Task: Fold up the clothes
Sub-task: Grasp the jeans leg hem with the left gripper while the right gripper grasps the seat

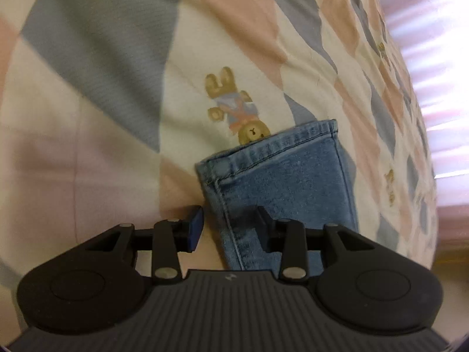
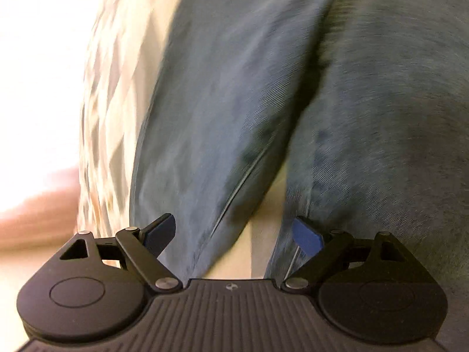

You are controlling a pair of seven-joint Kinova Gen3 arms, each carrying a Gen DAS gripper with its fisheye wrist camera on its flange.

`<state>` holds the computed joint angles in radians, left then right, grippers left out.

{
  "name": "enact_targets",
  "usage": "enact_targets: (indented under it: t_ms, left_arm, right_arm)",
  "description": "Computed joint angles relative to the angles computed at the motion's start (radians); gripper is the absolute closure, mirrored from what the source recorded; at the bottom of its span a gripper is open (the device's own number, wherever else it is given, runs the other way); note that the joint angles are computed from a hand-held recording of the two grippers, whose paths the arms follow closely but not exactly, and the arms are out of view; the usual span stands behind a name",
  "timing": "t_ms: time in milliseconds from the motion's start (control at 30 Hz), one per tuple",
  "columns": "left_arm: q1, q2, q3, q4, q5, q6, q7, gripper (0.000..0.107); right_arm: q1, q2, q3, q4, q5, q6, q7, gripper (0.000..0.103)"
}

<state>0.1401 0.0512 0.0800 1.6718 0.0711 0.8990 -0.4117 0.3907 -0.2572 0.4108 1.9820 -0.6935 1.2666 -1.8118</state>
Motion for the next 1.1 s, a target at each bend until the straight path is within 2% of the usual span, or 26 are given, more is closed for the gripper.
enact_targets:
  t_ms: [33, 100, 167, 200, 233, 333, 400, 433, 500, 567, 600, 633, 667, 733, 800, 933, 967, 1000, 1033, 1100]
  left_arm:
    - [0.007, 0.008, 0.005, -0.011, -0.025, -0.001, -0.002, 0.091]
    - [0.018, 0.035, 0.012, -0.061, -0.073, 0.043, -0.035, 0.104]
    - [0.034, 0.042, 0.017, -0.096, -0.112, 0.073, -0.086, 0.105]
    - [0.052, 0.031, 0.025, -0.098, -0.150, 0.065, -0.095, 0.105]
    - [0.071, 0.003, 0.031, -0.086, -0.191, 0.042, -0.103, 0.105]
    - [0.113, -0.066, 0.051, -0.066, -0.302, 0.027, -0.107, 0.104]
    - [0.102, -0.043, 0.093, -0.069, -0.337, 0.095, -0.150, 0.100]
    - [0.098, -0.005, 0.100, -0.073, -0.331, 0.136, -0.162, 0.095]
    - [0.132, 0.054, 0.078, -0.119, -0.349, 0.217, -0.137, 0.089]
    - [0.223, 0.093, 0.030, -0.165, -0.423, 0.298, -0.077, 0.082]
    - [0.270, 0.099, 0.004, -0.187, -0.464, 0.339, -0.063, 0.072]
    - [0.316, 0.101, -0.015, -0.204, -0.504, 0.380, -0.063, 0.061]
    - [0.362, 0.103, -0.035, -0.221, -0.545, 0.420, -0.065, 0.060]
    - [0.442, 0.103, -0.063, -0.257, -0.594, 0.502, -0.082, 0.063]
    - [0.478, 0.082, -0.020, -0.303, -0.586, 0.583, -0.063, 0.063]
    - [0.524, 0.018, 0.160, -0.397, -0.503, 0.717, 0.010, 0.055]
    - [0.571, 0.023, 0.190, -0.429, -0.499, 0.755, 0.044, 0.052]
    - [0.617, 0.035, 0.225, -0.467, -0.500, 0.796, 0.084, 0.045]
    - [0.663, 0.048, 0.262, -0.503, -0.503, 0.836, 0.125, 0.042]
    - [0.756, 0.091, 0.334, -0.593, -0.512, 0.918, 0.206, 0.042]
  right_arm:
    - [0.020, -0.001, -0.021, 0.012, -0.003, -0.022, -0.009, 0.015]
    - [0.093, 0.005, -0.094, 0.028, -0.025, -0.057, 0.011, 0.017]
    - [0.112, 0.011, -0.118, 0.046, -0.066, -0.095, 0.051, 0.044]
    - [0.094, 0.020, -0.107, 0.048, -0.089, -0.101, 0.068, 0.071]
    - [0.087, 0.030, -0.111, 0.041, -0.099, -0.101, 0.080, 0.087]
    - [0.080, 0.030, -0.105, 0.020, -0.119, -0.085, 0.129, 0.092]
    - [0.107, 0.069, -0.137, -0.018, -0.072, -0.028, 0.167, 0.092]
    - [0.112, 0.084, -0.144, -0.036, -0.058, -0.003, 0.171, 0.082]
    - [0.079, 0.106, -0.113, -0.049, -0.054, 0.027, 0.190, 0.080]
    - [-0.011, 0.126, -0.031, -0.066, -0.042, 0.058, 0.204, 0.058]
    - [-0.054, 0.124, 0.015, -0.082, -0.048, 0.085, 0.230, 0.042]
    - [-0.092, 0.120, 0.057, -0.103, -0.051, 0.118, 0.259, 0.036]
    - [-0.116, 0.111, 0.080, -0.126, -0.042, 0.149, 0.294, 0.036]
    - [-0.108, 0.085, 0.072, -0.173, 0.022, 0.207, 0.349, 0.035]
    - [-0.031, 0.071, 0.039, -0.215, 0.103, 0.280, 0.429, 0.035]
    - [0.137, 0.031, -0.016, -0.297, 0.265, 0.402, 0.592, 0.035]
    - [0.149, 0.018, 0.000, -0.318, 0.306, 0.428, 0.633, 0.035]
    - [0.143, 0.012, 0.031, -0.349, 0.347, 0.458, 0.673, 0.035]
    - [0.119, 0.001, 0.063, -0.377, 0.387, 0.485, 0.714, 0.034]
    - [0.078, -0.002, 0.136, -0.451, 0.426, 0.555, 0.795, 0.031]
